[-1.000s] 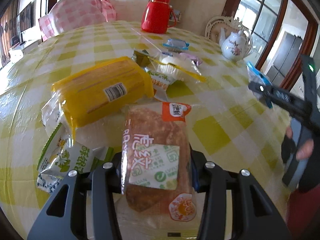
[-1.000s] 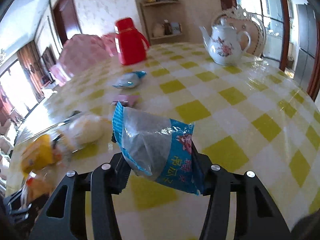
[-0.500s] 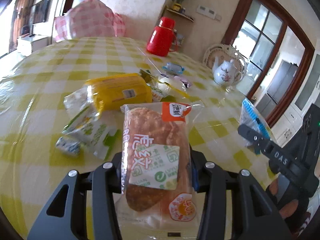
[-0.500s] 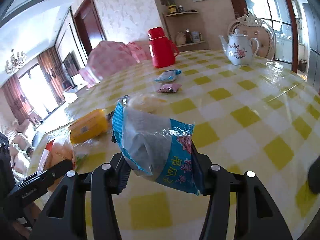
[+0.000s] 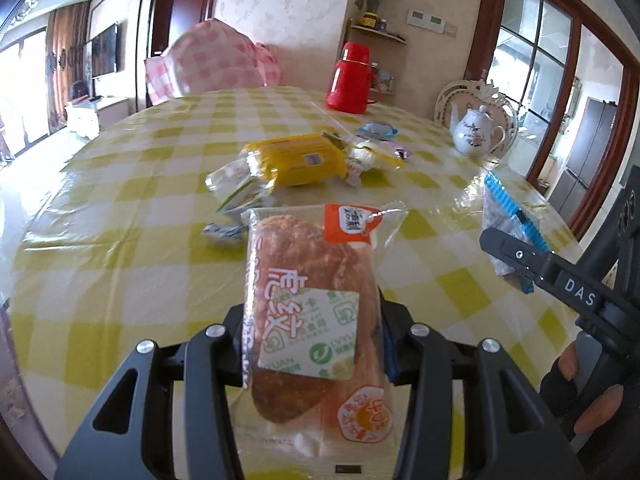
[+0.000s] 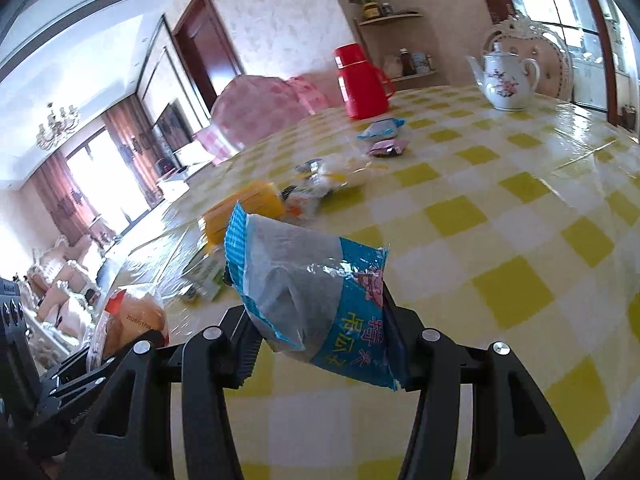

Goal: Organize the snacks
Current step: 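Carry the bread bag and blue snack bag over the purple-rimmed bin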

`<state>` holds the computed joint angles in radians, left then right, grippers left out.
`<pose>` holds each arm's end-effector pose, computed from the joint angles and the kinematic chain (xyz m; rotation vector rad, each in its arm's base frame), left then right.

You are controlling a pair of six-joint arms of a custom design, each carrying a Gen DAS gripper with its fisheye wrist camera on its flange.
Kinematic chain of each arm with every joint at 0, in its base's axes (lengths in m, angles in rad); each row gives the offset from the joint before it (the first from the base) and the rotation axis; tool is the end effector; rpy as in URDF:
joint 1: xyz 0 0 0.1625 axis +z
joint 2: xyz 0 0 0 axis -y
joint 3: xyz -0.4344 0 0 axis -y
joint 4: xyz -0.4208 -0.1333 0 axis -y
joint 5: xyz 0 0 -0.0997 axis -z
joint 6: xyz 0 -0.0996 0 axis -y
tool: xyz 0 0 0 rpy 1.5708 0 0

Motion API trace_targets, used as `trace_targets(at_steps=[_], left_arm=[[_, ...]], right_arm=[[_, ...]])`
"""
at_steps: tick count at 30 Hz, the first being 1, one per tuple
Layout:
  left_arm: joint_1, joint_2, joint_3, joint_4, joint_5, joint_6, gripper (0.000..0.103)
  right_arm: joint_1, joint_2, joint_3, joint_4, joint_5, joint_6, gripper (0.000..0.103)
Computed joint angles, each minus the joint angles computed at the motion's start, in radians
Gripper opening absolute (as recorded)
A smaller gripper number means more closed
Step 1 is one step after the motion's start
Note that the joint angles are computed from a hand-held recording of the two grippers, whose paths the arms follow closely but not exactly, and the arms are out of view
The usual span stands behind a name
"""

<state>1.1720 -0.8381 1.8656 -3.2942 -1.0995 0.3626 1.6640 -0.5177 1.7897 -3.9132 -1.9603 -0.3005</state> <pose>-0.0846 -0.6605 0.1210 0.7375 2.4374 -0.9310 0.1537 -0.6184 0.0186 0.1891 -2.3456 1.3307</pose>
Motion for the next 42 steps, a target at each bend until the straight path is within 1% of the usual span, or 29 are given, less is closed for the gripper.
trace_targets(at_steps=[5,9,20,24,29,35,42], left_arm=[[0.008,-0.044,0.049,-0.031,0.030,0.007,0.047],[0.014,-0.080,0.084,-0.051,0.051,0.010,0.047],[0.060,-0.201,0.159,-0.087,0.107,0.006,0.047],[0.086,-0.247,0.180,-0.102,0.123,0.008,0.047],[0.122,-0.307,0.197,-0.110,0.164,0.011,0.047],[0.164,-0.374,0.190,-0.113,0.213,0.014,0.047],[0.205,-0.428,0.168,-0.123,0.279,0.024,0.047]], right_arm=[[0.018,0.022,-0.001,0.004,0.023,-0.021,0.052],[0.037,0.040,0.001,0.010,0.066,-0.047,0.052],[0.108,0.109,-0.053,0.091,0.081,-0.090,0.052],[0.140,0.139,-0.078,0.136,0.087,-0.110,0.052],[0.190,0.188,-0.120,0.207,0.095,-0.146,0.052],[0.251,0.246,-0.181,0.277,0.101,-0.196,0.052],[0.310,0.315,-0.268,0.408,0.109,-0.250,0.052]])
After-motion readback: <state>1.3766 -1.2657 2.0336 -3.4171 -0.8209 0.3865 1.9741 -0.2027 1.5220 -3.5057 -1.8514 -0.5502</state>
